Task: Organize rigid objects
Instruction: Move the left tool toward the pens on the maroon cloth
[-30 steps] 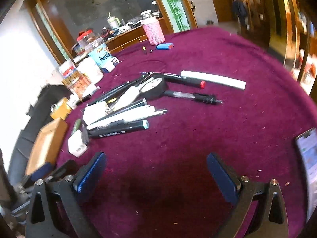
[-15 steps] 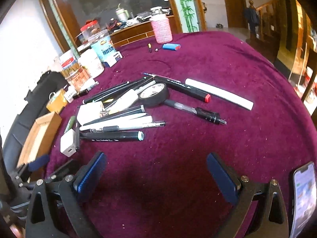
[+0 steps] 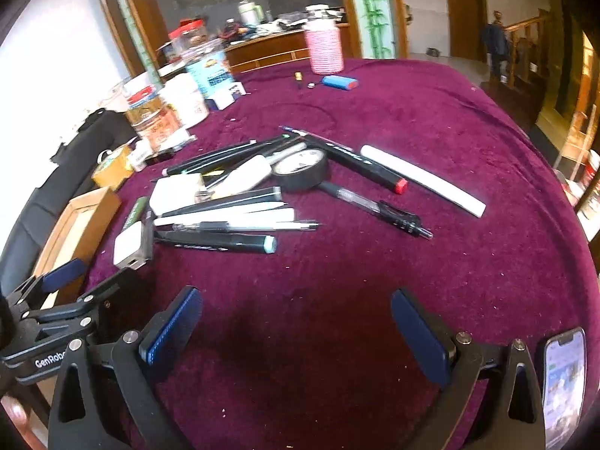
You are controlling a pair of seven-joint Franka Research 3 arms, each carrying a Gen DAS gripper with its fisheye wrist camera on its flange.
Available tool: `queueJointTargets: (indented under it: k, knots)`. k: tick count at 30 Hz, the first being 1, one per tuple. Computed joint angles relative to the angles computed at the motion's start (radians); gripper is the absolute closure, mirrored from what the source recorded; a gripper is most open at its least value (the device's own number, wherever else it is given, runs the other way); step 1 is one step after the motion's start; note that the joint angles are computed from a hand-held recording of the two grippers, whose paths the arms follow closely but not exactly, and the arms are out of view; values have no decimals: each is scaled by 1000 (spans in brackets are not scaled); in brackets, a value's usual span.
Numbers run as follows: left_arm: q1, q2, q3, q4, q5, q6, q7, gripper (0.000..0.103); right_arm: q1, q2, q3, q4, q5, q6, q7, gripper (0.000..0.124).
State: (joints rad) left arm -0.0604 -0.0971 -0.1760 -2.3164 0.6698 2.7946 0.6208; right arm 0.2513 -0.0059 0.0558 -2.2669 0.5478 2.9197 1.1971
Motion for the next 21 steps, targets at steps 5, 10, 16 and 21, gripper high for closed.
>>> queueJointTargets:
  k: [5, 10, 16, 21]
  knots:
    - [-8, -11, 27, -17, -137, 38, 123, 0, -1, -18, -3, -14, -34, 4, 1, 22]
    - [-16, -3, 44, -31, -288, 88, 260, 0, -4, -15, -10, 6, -15, -34, -33, 27]
    - [-16, -27, 56, -65, -385, 109, 334, 9, 4, -17, 0, 28, -23, -61, -48, 37]
    - [-21, -36, 63, -68, -482, 105, 396, 10, 19, -26, 10, 32, -39, -59, -40, 40]
